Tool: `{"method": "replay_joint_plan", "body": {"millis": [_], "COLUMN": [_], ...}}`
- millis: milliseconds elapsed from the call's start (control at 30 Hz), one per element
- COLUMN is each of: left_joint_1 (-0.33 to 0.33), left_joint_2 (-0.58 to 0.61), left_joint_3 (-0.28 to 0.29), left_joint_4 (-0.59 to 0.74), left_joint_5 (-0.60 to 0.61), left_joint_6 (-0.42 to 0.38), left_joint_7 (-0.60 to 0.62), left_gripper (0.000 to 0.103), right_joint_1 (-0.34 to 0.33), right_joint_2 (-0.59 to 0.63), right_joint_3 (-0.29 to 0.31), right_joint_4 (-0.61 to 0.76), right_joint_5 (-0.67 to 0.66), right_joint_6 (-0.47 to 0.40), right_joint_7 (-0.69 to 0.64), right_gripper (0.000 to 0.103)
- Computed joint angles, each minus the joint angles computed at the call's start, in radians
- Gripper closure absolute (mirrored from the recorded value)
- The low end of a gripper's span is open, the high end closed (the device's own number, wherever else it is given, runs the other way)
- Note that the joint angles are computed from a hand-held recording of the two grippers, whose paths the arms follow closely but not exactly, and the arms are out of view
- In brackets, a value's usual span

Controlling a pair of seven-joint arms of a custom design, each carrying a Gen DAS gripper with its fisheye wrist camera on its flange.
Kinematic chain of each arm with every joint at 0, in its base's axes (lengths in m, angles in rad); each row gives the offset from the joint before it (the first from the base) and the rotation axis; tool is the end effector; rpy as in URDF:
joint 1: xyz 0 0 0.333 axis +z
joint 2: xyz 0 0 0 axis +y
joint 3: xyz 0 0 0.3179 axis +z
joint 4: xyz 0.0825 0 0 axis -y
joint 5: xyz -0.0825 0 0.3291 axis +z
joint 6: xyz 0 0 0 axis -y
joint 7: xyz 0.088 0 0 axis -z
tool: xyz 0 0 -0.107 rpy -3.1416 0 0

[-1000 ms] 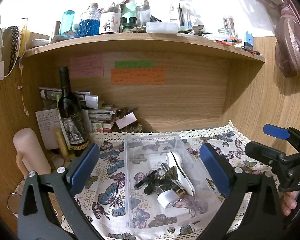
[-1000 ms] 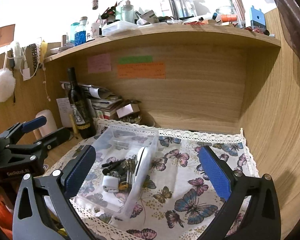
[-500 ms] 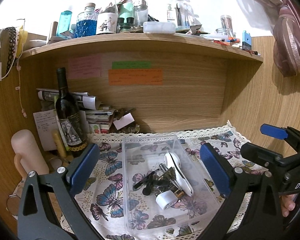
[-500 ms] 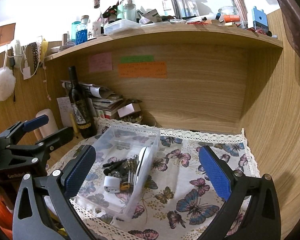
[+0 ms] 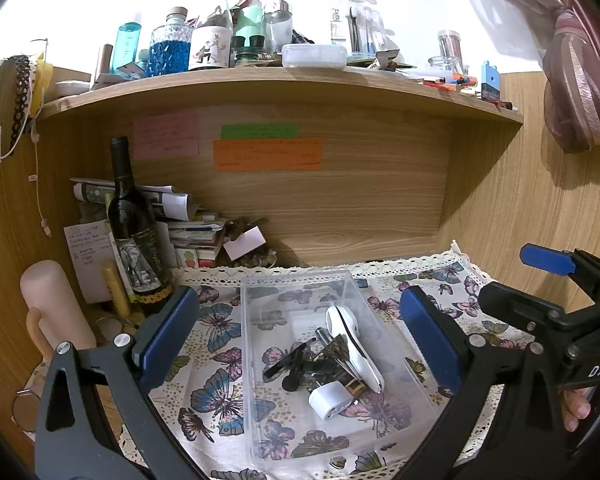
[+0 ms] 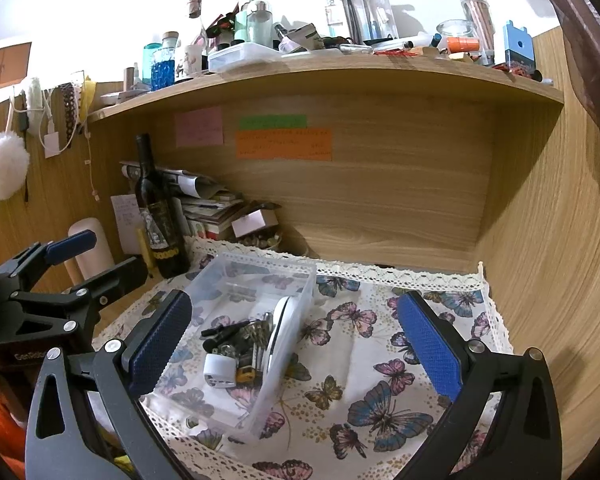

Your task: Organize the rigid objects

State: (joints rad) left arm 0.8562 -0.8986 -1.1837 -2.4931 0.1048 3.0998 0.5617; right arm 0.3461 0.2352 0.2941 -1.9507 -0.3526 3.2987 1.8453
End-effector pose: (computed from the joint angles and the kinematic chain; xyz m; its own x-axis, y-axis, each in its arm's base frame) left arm 0.3743 -0.2518 0.5104 0.2663 -0.9636 0.0211 -0.3224 -0.1097 -0.9402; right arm 0.4708 0.3726 0.5346 0.6544 -0.7557 -0.0248 -0.3448 -0.2691 -0.8993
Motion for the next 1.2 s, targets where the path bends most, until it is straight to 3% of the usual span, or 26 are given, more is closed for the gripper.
{"method": "replay_joint_plan", "body": {"millis": [267,633,1067,1200], "left_joint_1": [0.005,0.005,-0.004,-0.004], "left_joint_2": [-0.002,0.006,0.023,0.022], "left_joint_3": [-0.004,-0.006,0.001,0.000], "left_joint_4": [0.003,0.008,0.000,-0.002], "left_joint_5": [0.001,0.002,-0.004,-0.005], "left_joint_6": [0.002,0.006,0.022,0.028], "left_joint_7": [-0.002,0.003,0.011,0.014], "left_gripper": [0.001,0.001,0.001,0.001], "right_joint_1": [0.035,0.133,0.158,0.132], "right_joint_2": [-0.005,-0.015,-0.015,-0.013], "right_joint_3": [-0.041,-0.151,-0.175,-0.147], "right_joint_4": [-0.004,-0.006,-0.001,-0.001], "right_joint_5": [-0.008,-0.020,-0.022,-0.026], "right_joint_6": [0.015,0.034,0.037,0.038], "right_joint_7": [0.005,0.016,0.014,0.013], "right_gripper": [0.000,0.000,0.000,0.000]}}
